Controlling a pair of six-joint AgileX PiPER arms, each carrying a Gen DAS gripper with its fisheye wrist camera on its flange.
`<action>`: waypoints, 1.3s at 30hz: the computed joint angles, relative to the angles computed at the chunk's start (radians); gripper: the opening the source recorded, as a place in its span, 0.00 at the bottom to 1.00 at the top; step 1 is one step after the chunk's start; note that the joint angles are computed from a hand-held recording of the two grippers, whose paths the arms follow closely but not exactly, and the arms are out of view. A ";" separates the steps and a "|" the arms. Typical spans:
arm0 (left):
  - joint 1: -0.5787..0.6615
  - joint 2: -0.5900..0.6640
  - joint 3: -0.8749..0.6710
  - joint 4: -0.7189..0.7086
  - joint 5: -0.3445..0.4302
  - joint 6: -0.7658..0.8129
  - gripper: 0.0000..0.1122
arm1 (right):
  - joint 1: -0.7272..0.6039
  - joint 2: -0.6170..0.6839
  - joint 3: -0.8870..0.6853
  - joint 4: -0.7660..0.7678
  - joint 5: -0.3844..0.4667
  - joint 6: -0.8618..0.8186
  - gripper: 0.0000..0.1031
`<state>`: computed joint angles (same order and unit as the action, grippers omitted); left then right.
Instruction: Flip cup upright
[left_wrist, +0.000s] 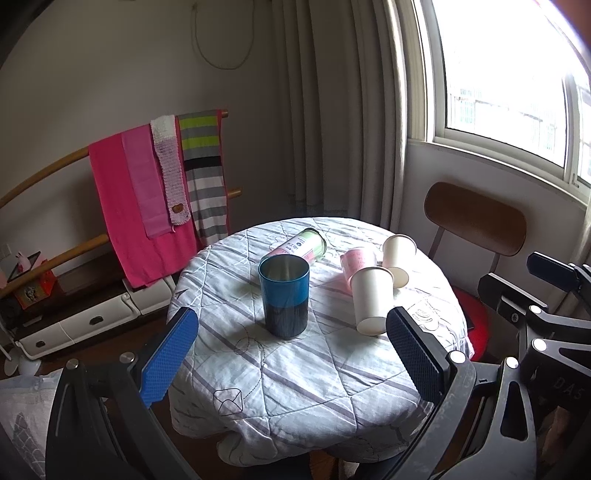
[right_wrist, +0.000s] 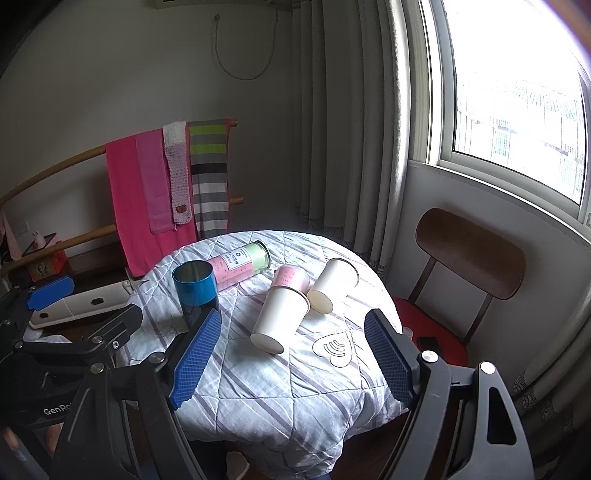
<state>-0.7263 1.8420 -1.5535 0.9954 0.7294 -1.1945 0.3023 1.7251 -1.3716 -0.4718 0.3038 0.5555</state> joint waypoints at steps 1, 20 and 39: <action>-0.001 0.000 -0.001 0.005 -0.003 -0.008 0.92 | -0.002 -0.002 0.001 -0.001 -0.001 0.000 0.79; -0.002 0.394 -0.692 -0.211 0.255 0.331 0.92 | -0.152 0.155 -0.211 0.488 0.026 -0.557 0.79; -0.010 0.601 -1.075 -0.249 0.434 0.457 0.92 | -0.202 0.240 -0.325 0.702 0.090 -0.782 0.79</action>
